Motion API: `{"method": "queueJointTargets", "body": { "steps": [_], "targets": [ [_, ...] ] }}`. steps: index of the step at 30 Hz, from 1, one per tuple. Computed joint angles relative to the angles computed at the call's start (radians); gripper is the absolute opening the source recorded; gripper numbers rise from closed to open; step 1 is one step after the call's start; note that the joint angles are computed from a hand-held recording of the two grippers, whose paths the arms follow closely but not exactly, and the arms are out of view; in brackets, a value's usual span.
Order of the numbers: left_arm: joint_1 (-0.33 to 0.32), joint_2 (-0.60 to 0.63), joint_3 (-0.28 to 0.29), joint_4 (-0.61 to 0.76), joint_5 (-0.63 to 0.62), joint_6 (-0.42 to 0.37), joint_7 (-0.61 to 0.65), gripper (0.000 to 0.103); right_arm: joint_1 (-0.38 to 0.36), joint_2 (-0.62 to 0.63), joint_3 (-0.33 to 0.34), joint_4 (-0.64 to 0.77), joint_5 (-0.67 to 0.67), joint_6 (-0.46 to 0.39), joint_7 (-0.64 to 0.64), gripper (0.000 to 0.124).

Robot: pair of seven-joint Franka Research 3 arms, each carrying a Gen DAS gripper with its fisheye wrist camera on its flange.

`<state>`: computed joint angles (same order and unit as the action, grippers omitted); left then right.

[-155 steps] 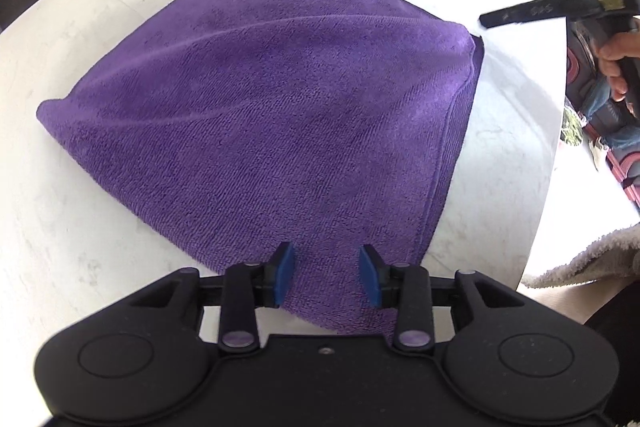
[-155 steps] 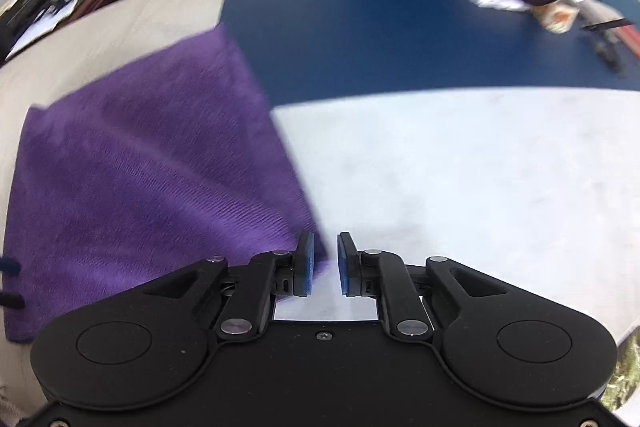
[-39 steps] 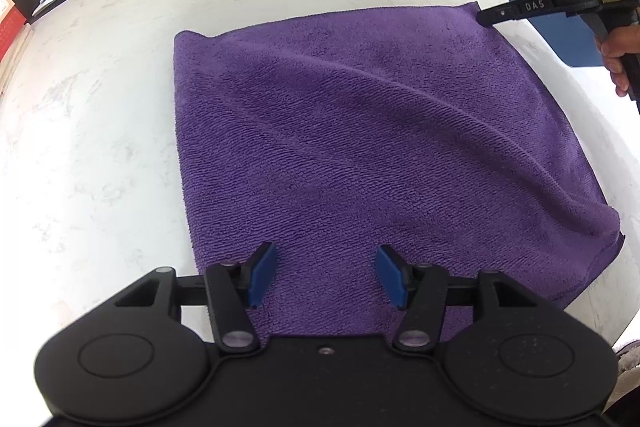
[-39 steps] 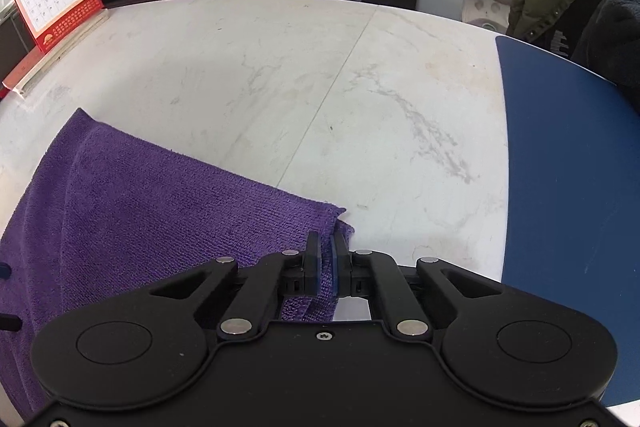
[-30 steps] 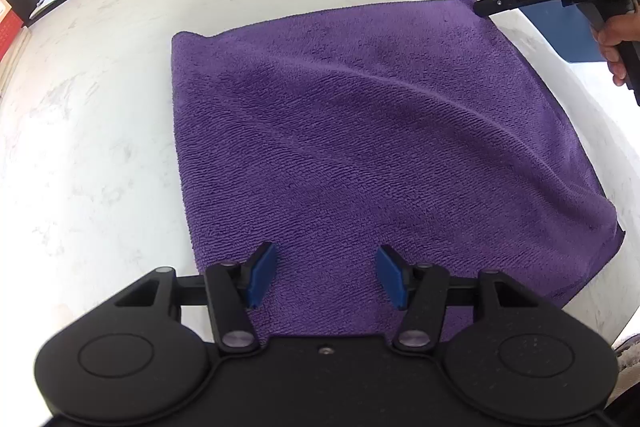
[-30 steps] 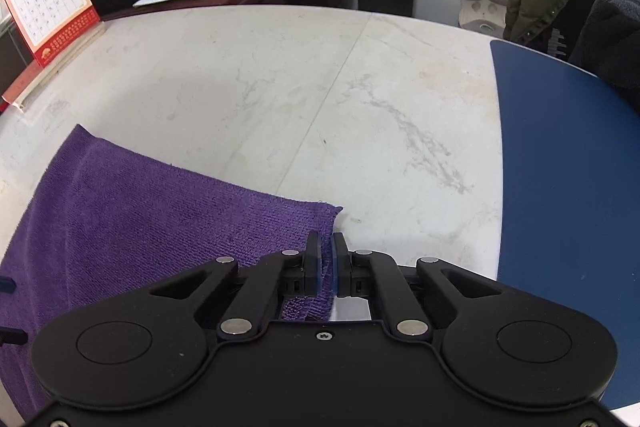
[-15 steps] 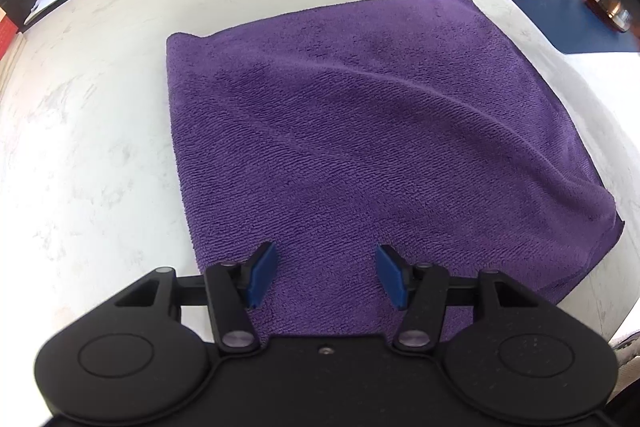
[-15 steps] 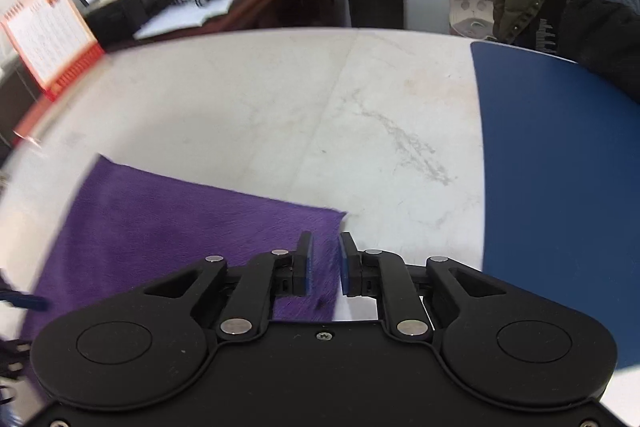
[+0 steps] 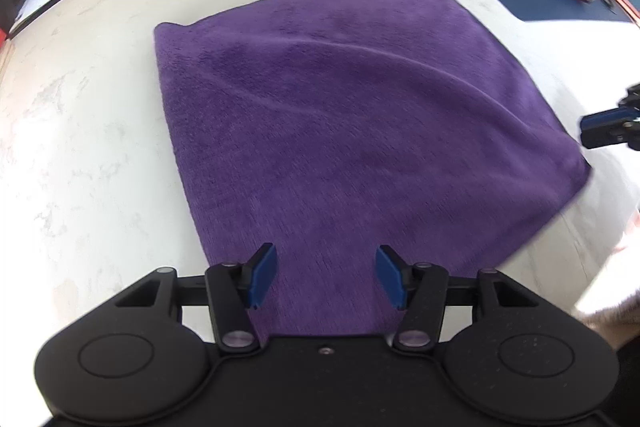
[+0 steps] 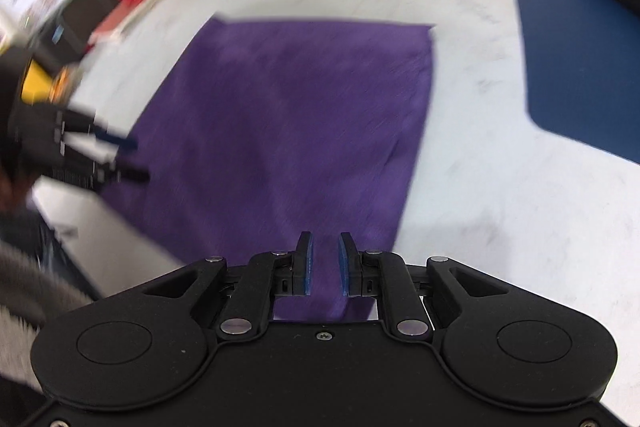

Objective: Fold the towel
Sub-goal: 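Close the left gripper on the towel edge while the right gripper approaches it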

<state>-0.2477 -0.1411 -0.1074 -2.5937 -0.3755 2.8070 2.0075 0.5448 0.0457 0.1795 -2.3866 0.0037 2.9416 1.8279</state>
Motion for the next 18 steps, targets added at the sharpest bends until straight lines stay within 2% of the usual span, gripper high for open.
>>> {"method": "queueJointTargets", "body": {
  "steps": [2, 6, 8, 14, 18],
  "targets": [
    [-0.021, -0.031, 0.012, -0.026, -0.035, -0.007, 0.071, 0.052, 0.013, 0.003, 0.006, 0.006, -0.055, -0.014, -0.016, 0.021],
    [-0.054, -0.061, 0.026, -0.059, -0.047, -0.006, 0.168, 0.051, 0.042, 0.032, 0.001, 0.049, -0.207, -0.052, -0.036, 0.021],
    [-0.064, -0.060, 0.032, -0.061, -0.046, -0.009, 0.203, 0.044, 0.052, 0.040, 0.001, 0.060, -0.236, -0.058, -0.055, 0.021],
    [-0.090, -0.043, 0.023, -0.068, -0.037, 0.023, 0.297, 0.037, 0.072, 0.047, 0.000, 0.078, -0.281, -0.080, -0.129, 0.021],
    [-0.097, -0.033, 0.003, -0.076, 0.008, 0.068, 0.331, 0.034, 0.070, 0.037, 0.005, 0.080, -0.237, -0.088, -0.146, 0.023]
  ]
}}
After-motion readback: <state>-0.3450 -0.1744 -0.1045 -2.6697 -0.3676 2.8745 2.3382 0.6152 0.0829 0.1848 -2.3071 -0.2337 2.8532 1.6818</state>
